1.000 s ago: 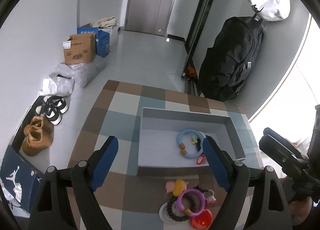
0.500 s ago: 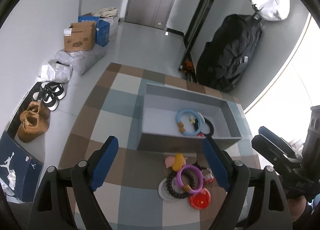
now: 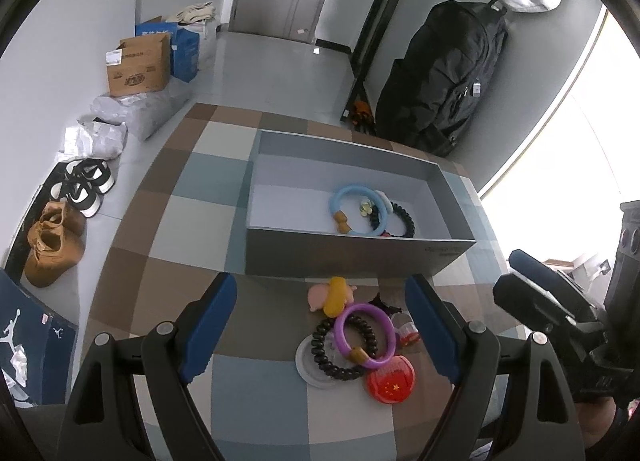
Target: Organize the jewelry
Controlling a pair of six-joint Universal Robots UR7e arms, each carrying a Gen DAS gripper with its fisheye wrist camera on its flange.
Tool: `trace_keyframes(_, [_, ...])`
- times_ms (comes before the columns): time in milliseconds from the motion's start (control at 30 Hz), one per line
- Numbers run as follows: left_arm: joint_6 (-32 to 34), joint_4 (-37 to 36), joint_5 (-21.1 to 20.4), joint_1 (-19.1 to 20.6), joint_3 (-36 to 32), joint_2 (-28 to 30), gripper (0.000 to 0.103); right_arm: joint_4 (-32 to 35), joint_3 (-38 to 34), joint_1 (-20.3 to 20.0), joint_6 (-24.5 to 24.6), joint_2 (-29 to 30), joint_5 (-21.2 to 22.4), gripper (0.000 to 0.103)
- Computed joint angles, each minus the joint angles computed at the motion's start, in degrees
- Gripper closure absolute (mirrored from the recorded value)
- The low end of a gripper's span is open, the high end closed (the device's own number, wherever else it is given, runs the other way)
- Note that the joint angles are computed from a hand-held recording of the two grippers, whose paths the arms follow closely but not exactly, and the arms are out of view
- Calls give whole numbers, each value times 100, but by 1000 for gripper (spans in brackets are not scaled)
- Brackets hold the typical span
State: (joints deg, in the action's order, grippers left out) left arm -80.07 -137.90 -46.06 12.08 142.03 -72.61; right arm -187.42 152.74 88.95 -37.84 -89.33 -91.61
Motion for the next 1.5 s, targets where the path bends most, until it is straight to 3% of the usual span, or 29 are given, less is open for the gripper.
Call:
trace_keyframes(633, [210,-439,-402,339,6,240,21,2,7,-13,51,111,-140,0])
trace_keyframes(733, [350,-686,-511,457,3,327,32,28,-3,-40,82,101,-136,0])
trace_keyframes(833, [416,-911,-592,563,9,388,35,62,-16,-72,113,106,-140,0])
trace_keyframes(933, [558,-1143,-716,667,-8,472,48,110,-31,-103,120,97,-129,0])
trace_keyframes(1100, [582,-1210,-830,789,-57,529,57,168,-43,-123,135,92,-133,0])
trace_keyframes(1200, [628,-1482,-949,905,-9,507,72,199,-44,-125,145,99,-136,0])
trace_keyframes(1500, [471,-1912,-1132,972,139,389,72,428,-72,-150,205,77,-136,0])
